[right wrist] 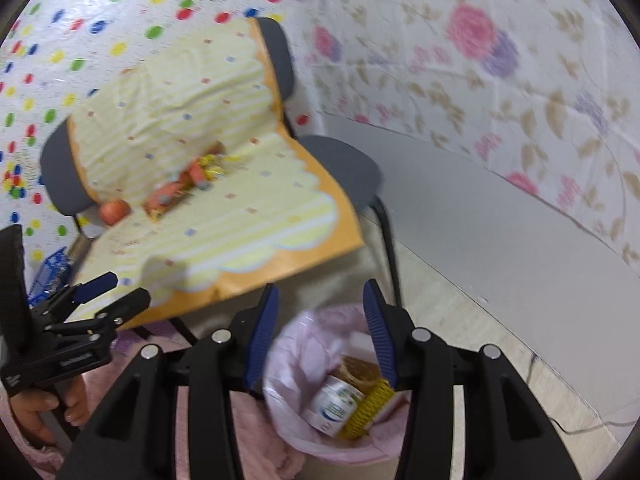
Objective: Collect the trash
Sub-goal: 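Move both tools back to the chair and grasp the clear plastic wrapper with the right tool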
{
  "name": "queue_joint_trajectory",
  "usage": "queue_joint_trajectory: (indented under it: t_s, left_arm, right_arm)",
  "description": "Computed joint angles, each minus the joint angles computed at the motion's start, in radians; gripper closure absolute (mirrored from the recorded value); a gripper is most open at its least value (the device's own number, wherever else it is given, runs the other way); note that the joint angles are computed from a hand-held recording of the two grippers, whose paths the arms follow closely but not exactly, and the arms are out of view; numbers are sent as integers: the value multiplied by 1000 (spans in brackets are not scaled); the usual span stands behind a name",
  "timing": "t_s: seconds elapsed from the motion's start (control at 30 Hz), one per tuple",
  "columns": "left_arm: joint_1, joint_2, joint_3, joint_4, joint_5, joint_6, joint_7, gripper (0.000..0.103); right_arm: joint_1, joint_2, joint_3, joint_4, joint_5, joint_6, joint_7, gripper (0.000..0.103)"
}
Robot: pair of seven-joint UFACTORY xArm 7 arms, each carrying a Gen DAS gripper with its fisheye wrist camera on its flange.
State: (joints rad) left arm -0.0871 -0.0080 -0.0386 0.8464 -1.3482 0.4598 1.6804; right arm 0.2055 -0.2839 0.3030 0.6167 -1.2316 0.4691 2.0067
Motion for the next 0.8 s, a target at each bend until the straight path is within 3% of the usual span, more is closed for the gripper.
queue_joint_trajectory:
  t_s: [0.13, 0.4, 0.6, 0.8]
  left_arm:
    - [26, 36, 15, 54, -16, -53, -13, 16]
    - [109, 159, 12, 210, -13, -165, -66, 16]
    - [176, 263, -16, 336, 84, -219, -193, 16]
    - [197, 382, -27, 467, 260, -268, -367, 16]
  right_arm:
    - [3, 118, -21, 113, -34, -21, -52, 59]
    - [70, 353, -130, 359, -53, -87, -181, 59]
    - [121, 499, -207, 549, -7, -127, -303, 59]
    - [150, 641, -264, 737, 105, -152, -458, 59]
